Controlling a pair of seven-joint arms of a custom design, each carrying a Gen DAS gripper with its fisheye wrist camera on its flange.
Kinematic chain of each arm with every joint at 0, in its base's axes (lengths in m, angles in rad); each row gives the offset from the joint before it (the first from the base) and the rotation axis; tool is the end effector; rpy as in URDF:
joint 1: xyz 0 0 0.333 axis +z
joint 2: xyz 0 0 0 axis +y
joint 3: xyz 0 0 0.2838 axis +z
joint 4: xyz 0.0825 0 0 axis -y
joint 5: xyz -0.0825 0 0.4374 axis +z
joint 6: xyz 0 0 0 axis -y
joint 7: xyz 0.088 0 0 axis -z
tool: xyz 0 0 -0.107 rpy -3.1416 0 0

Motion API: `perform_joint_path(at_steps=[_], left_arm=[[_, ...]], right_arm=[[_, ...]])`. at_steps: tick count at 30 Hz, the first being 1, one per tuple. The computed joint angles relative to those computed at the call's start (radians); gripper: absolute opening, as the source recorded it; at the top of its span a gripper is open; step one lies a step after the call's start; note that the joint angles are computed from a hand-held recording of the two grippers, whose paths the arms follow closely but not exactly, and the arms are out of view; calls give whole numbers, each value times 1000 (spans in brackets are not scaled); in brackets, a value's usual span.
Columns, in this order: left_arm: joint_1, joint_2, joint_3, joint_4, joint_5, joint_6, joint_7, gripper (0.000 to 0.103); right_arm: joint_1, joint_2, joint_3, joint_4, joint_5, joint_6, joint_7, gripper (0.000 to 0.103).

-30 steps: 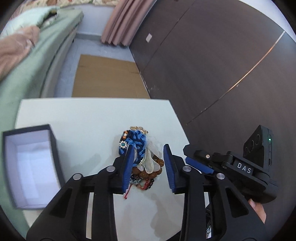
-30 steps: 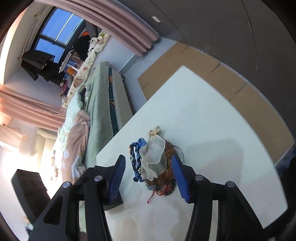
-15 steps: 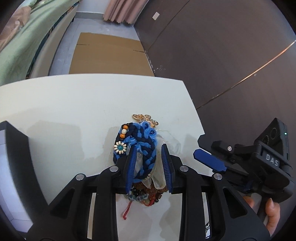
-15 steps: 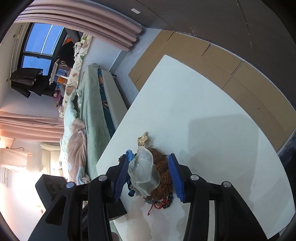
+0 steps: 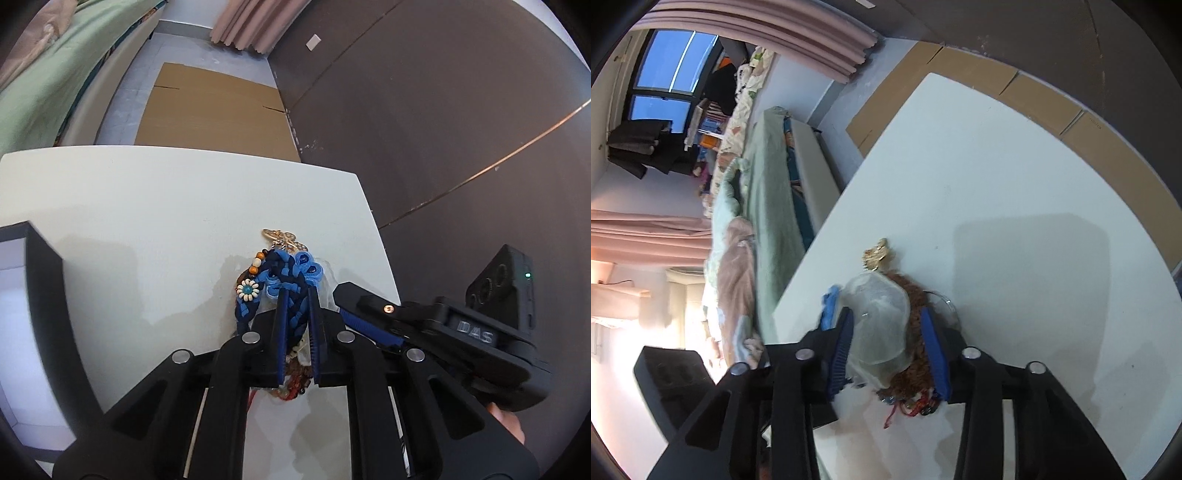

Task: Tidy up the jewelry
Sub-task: 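Carry the blue bracelet into the black box and open the left gripper while the right gripper lifts the pouch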

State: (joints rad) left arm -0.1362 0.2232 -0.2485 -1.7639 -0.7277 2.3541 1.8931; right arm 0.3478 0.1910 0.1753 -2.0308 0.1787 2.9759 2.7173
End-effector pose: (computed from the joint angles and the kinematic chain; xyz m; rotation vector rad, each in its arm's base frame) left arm 0.6471 -0.2617 0.4299 1.6655 -2.1638 0.9998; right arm 0.5878 0.3206 0.3794 -0.8934 2.2159 0.2033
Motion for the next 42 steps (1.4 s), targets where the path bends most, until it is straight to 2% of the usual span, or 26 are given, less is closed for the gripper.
perform_joint_path(at_steps=[1,4,8,10,12,13,15,16,17,18,20,22,26,29,30,31,33,41,42], left_arm=[[5,-10,0,-11,-12,3,6,11],[11,-34,3,-33,-37,7,23,11],[18,-78,12,-73,-80,13,53,11],[22,-105,20,-96,-103,19,68,11],[25,-124,30,-114,-122,22,85,11],[27,-140,36,-129,-130,30,90,11],[28,-158,46,-144,-144,40,100,11],[29,-167,50,-152,-151,48,106,11],[30,-174,55,-157,-155,51,111,11],[32,-178,61,-159,-160,51,114,11],[37,-183,70,-161,-172,51,114,11],[42,-188,77,-164,-173,63,110,11],[51,-196,88,-163,-165,78,99,11],[60,-210,97,-173,-162,89,98,11],[63,-214,100,-176,-162,90,98,11],[66,-217,104,-178,-162,89,96,11],[72,-226,110,-188,-161,90,98,11],[87,-268,129,-242,-118,95,81,11],[87,-267,131,-244,-116,96,82,14]], right_arm=[[0,0,0,-2,0,3,1,15],[24,-2,-26,-7,-54,17,43,0],[101,-30,-124,-20,-294,18,244,0],[107,-46,-136,-28,-376,27,309,0],[130,-58,-161,2,-524,-59,395,0],[122,-60,-149,15,-542,-91,389,1],[106,-53,-117,65,-548,-203,342,6],[97,-51,-103,84,-534,-257,313,17],[97,-52,-100,88,-556,-270,317,29],[107,-53,-108,94,-637,-266,364,54],[111,-38,-97,141,-678,-355,343,57],[103,-13,-81,170,-649,-356,279,57],[121,86,-65,304,-625,-465,144,56],[143,147,-67,388,-612,-555,58,51],[141,157,-64,395,-586,-557,34,34],[139,158,-63,390,-561,-550,24,10],[140,133,-72,345,-538,-502,50,1],[161,-11,-97,173,-678,-321,255,1],[163,-34,-99,148,-713,-286,294,1]])
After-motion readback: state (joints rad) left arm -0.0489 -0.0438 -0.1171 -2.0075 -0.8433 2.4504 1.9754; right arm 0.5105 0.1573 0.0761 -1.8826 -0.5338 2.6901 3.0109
